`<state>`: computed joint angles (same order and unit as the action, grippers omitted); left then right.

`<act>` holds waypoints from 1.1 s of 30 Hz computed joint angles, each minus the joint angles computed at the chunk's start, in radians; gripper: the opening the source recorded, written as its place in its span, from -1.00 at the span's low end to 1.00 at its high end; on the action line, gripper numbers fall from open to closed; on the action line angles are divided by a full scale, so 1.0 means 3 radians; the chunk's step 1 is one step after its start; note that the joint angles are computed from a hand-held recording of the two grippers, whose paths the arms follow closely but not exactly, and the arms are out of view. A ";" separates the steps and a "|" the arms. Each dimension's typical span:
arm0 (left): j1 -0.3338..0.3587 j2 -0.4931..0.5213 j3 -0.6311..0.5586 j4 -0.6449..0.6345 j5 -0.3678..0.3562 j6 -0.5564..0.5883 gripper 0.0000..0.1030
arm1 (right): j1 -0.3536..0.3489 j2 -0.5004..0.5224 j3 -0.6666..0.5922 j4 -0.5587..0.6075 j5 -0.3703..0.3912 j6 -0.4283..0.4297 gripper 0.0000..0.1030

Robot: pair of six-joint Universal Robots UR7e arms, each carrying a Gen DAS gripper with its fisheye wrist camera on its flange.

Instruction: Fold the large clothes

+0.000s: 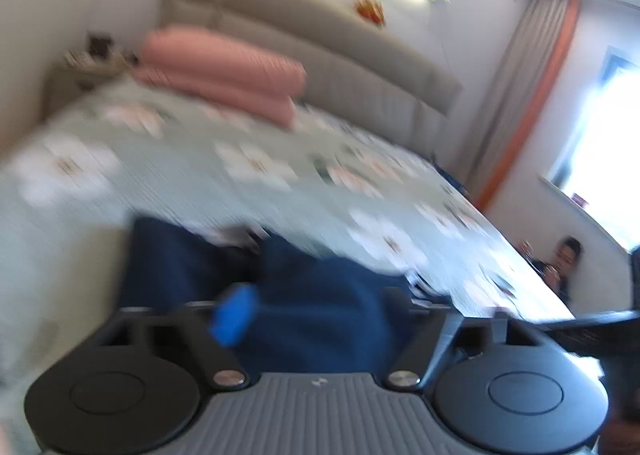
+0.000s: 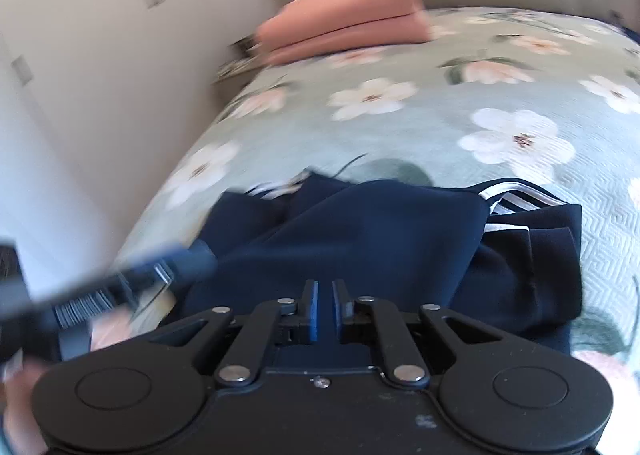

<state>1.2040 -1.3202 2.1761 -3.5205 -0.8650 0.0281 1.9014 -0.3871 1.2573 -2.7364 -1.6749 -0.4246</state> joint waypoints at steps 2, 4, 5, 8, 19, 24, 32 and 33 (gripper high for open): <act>0.0185 0.0146 -0.0111 0.0140 -0.0243 -0.0125 -0.47 | 0.0025 0.0228 -0.0155 -0.0055 -0.0129 0.0079 -0.79; 0.0327 0.0293 -0.0191 0.0187 -0.0278 -0.0089 -0.48 | 0.0050 0.0378 -0.0259 -0.0046 -0.0309 0.0024 -0.78; 0.0380 0.0344 -0.0204 0.0207 -0.0219 -0.0059 -0.55 | 0.0049 0.0439 -0.0294 0.0038 -0.0404 -0.0064 -0.79; 0.0567 0.0390 -0.0111 0.0042 -0.0143 -0.0147 -0.93 | -0.0035 0.0334 -0.0042 -0.0020 -0.0565 -0.0178 -0.88; 0.0350 -0.0378 0.0645 -0.0203 -0.0497 -0.0506 -0.30 | 0.0023 -0.0328 0.0732 -0.0395 -0.0527 -0.0059 -0.75; 0.0398 -0.0194 0.0587 0.0056 -0.0487 -0.0574 -0.40 | 0.0135 -0.0154 0.0801 -0.0467 -0.0291 -0.0200 -0.75; 0.0169 -0.0427 0.1194 -0.0268 -0.0269 -0.0687 -0.53 | -0.0029 -0.0668 0.1606 -0.0637 -0.0225 -0.0362 -0.75; 0.0011 -0.0502 0.1377 -0.0384 -0.0098 -0.0738 -0.53 | -0.0053 -0.0766 0.1753 -0.0775 -0.0178 -0.0380 -0.74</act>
